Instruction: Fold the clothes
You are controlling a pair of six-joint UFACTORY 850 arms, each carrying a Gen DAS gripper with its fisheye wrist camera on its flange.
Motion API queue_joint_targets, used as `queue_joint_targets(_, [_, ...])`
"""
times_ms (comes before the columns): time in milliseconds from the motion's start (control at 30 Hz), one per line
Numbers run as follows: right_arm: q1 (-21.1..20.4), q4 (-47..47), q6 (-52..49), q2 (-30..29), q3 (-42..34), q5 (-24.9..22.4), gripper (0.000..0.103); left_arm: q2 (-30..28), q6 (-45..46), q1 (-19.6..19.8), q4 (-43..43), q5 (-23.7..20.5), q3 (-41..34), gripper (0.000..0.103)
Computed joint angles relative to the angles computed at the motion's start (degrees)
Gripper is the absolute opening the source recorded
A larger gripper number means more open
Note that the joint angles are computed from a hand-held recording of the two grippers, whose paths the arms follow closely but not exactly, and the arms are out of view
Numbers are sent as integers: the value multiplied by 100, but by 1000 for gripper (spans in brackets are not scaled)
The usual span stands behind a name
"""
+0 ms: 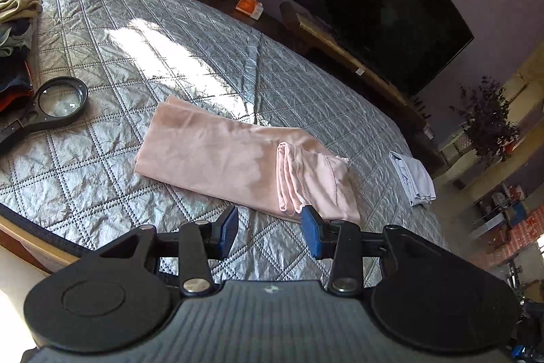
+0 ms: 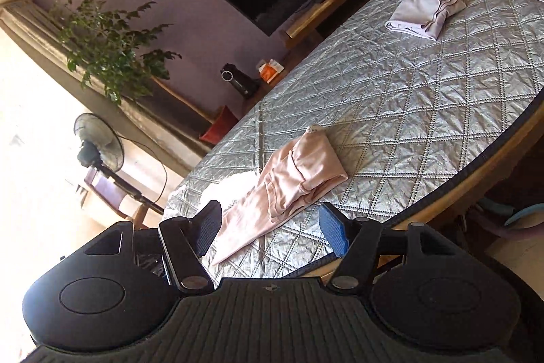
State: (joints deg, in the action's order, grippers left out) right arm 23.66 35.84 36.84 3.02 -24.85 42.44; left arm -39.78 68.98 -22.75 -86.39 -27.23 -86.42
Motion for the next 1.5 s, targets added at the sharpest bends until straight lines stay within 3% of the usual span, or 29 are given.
queue_joint_targets(133, [148,178,292,33,191,480,73,276,-154,-50,144,141,325,36])
queue_joint_targets(233, [272,354,405,-3,259,717,74,402,-154,-3,71,-10,453,36])
queue_joint_targets(533, [397,682,-1239,-173,-239,119,75,327,259,247,-1169,-24,333,39])
queue_joint_targets(733, [416,1019,-3973,-935,-1419,-920,75,-120,801,338,-1899,312,-101,43])
queue_joint_targets(933, [547,1824,-7571,-2135,-2905,-1423,74,-661,679,604,-2639,-177,-573,42])
queue_joint_targets(1100, [512,3158,-10432,-3227,-4199,-2034,74,-980,382,718,-2744,-564,-875,42])
queue_joint_targets(1200, [486,3997,-11970,-3842,-4873,-2253,63,-1138,189,716,-2492,-534,-1106,42])
queue_joint_targets(1267, [494,4252,-12588,-4136,-5195,-2253,62,-1182,177,735,-2494,-534,-1155,42])
queue_joint_targets(1500, [476,4234,-13356,-4778,-5947,-1968,66,-1374,-559,893,-2536,-862,-1253,42])
